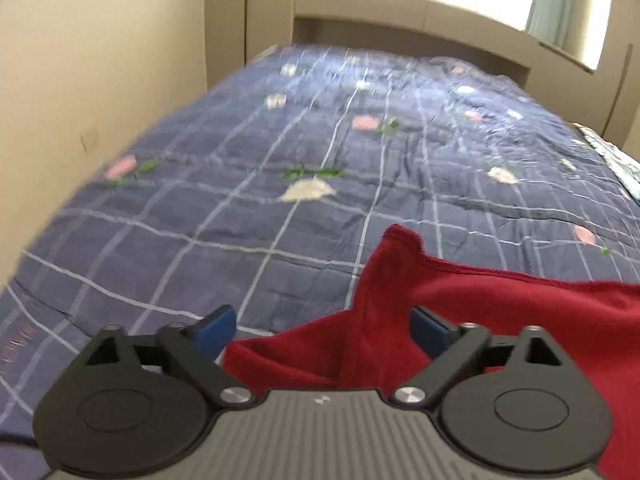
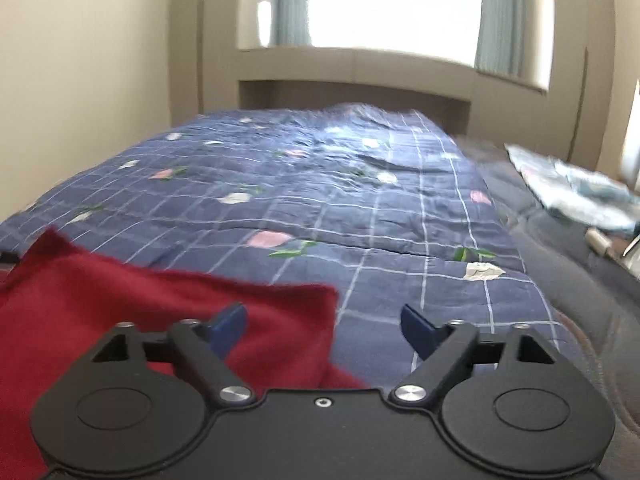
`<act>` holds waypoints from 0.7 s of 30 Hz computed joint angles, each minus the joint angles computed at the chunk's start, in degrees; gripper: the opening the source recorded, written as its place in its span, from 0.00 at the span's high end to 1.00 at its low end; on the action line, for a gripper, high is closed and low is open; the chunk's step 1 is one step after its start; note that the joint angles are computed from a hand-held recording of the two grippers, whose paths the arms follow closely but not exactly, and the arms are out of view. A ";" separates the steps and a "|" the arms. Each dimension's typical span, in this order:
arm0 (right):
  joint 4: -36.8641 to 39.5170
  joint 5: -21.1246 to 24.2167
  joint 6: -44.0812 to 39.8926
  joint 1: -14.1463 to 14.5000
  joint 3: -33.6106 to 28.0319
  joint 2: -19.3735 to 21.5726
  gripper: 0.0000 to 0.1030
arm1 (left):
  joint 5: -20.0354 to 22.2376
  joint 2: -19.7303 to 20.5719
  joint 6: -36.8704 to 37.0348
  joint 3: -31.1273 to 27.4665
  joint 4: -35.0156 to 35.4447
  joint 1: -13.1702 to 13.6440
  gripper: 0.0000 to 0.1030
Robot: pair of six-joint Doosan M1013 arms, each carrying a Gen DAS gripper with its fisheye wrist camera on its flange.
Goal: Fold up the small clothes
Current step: 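Lower the hem onto the sweater and open both grippers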
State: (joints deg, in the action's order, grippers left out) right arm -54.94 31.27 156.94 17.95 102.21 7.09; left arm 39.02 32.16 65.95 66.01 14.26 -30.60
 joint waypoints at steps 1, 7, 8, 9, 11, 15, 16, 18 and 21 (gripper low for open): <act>-0.99 0.71 0.62 1.17 0.94 -0.78 0.10 | -1.89 -1.18 -2.11 1.96 2.81 -0.45 0.00; -12.66 14.28 12.45 9.46 5.64 -1.74 0.02 | -9.05 -7.61 -19.43 13.47 21.75 -3.29 0.00; -13.06 17.52 13.34 10.48 5.85 -1.31 0.02 | -9.35 -8.34 -23.43 15.07 25.67 -3.70 0.00; -12.60 21.09 13.95 11.36 5.92 -0.71 0.01 | -9.41 -8.89 -26.91 16.46 29.07 -4.09 0.00; -12.70 22.75 17.79 12.04 7.34 -0.97 0.01 | -8.67 -9.46 -31.50 18.36 33.23 -4.55 0.00; -13.41 24.36 20.69 12.86 7.50 -0.63 0.01 | -7.55 -9.92 -33.38 20.20 30.63 -4.01 0.01; -13.67 24.98 20.47 13.12 7.25 -0.25 0.01 | -9.09 -10.21 -34.24 21.02 29.32 -3.49 0.00; -14.97 26.23 20.65 13.78 7.16 0.16 0.01 | -13.18 -10.76 -35.05 22.63 26.17 -2.20 0.00; -17.43 29.26 22.05 14.81 6.92 0.37 0.01 | -14.04 -10.96 -35.16 23.10 26.12 -1.96 0.00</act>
State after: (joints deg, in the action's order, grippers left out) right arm -72.38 60.53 178.99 32.77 109.14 7.47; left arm 24.98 21.19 30.79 89.11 40.38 -32.56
